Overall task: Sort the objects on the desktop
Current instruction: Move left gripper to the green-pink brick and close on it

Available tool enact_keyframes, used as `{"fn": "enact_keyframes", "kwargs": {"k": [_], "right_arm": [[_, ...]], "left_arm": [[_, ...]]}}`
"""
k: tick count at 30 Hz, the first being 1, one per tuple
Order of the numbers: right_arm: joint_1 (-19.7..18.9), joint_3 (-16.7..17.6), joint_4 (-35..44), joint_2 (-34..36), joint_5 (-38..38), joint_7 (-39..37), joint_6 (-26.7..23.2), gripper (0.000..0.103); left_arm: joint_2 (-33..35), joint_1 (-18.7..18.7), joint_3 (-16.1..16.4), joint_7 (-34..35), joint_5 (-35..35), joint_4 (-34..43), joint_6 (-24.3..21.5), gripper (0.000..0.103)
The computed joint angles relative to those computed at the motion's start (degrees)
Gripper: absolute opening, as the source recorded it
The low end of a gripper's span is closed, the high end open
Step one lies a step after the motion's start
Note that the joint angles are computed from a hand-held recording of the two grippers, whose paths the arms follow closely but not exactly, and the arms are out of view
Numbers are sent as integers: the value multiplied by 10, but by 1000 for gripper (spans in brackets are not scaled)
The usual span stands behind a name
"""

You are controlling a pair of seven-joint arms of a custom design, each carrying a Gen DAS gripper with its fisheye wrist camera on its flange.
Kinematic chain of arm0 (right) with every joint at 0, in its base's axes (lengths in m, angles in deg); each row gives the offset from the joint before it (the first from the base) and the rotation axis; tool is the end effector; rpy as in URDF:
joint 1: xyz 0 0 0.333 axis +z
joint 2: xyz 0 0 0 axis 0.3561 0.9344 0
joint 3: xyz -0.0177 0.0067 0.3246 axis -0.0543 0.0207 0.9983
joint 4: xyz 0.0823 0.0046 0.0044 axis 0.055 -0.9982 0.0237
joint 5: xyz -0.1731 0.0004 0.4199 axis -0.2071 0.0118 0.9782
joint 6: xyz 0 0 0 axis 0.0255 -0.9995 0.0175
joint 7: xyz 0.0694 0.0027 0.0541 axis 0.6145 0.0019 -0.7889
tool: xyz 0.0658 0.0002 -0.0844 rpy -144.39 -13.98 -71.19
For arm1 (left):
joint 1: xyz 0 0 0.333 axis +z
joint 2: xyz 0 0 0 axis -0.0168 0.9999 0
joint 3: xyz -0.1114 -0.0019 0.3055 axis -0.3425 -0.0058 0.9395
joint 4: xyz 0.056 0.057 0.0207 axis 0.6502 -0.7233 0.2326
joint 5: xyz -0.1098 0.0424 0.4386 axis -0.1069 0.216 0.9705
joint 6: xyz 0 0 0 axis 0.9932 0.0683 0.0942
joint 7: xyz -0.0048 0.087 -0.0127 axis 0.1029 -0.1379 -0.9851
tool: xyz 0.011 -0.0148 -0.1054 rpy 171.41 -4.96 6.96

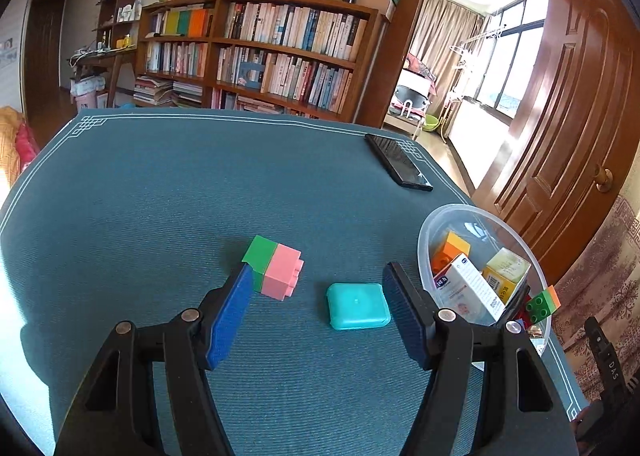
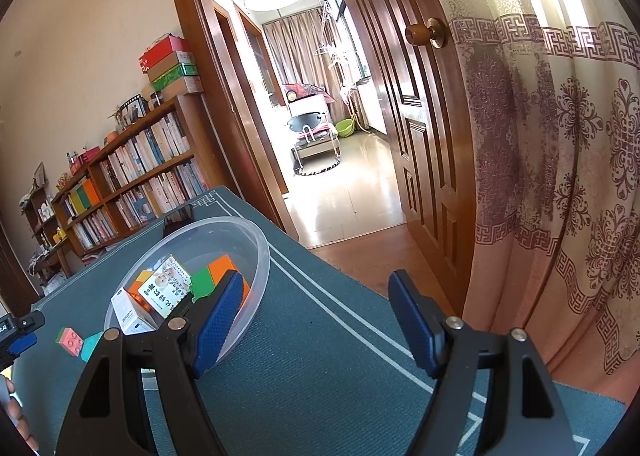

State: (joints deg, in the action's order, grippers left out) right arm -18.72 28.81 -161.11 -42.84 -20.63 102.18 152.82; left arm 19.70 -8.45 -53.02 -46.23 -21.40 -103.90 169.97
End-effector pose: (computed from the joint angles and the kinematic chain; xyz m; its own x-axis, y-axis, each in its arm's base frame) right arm 0.4514 0.1532 0.4622 -0.4017 -0.8681 -0.2915 -0.2878 0.4219 -0.8598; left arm 0.5929 -0.2310 0.4848 -0.0667 -0.9706 0.2313 -0.6289 -0.1391 -0.7650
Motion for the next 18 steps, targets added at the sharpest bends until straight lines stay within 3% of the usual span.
{"fn": "enact_keyframes", "kwargs": {"k": [8,18], "right_arm": [[4,-4,6,10,-10,-1,-14,79],[10,-10,7,10,-27,0,-9,79]], "left_arm": [[21,0,12,-36,80,25,-43,70],[64,-20,27,7,62,62,-75,70]]}}
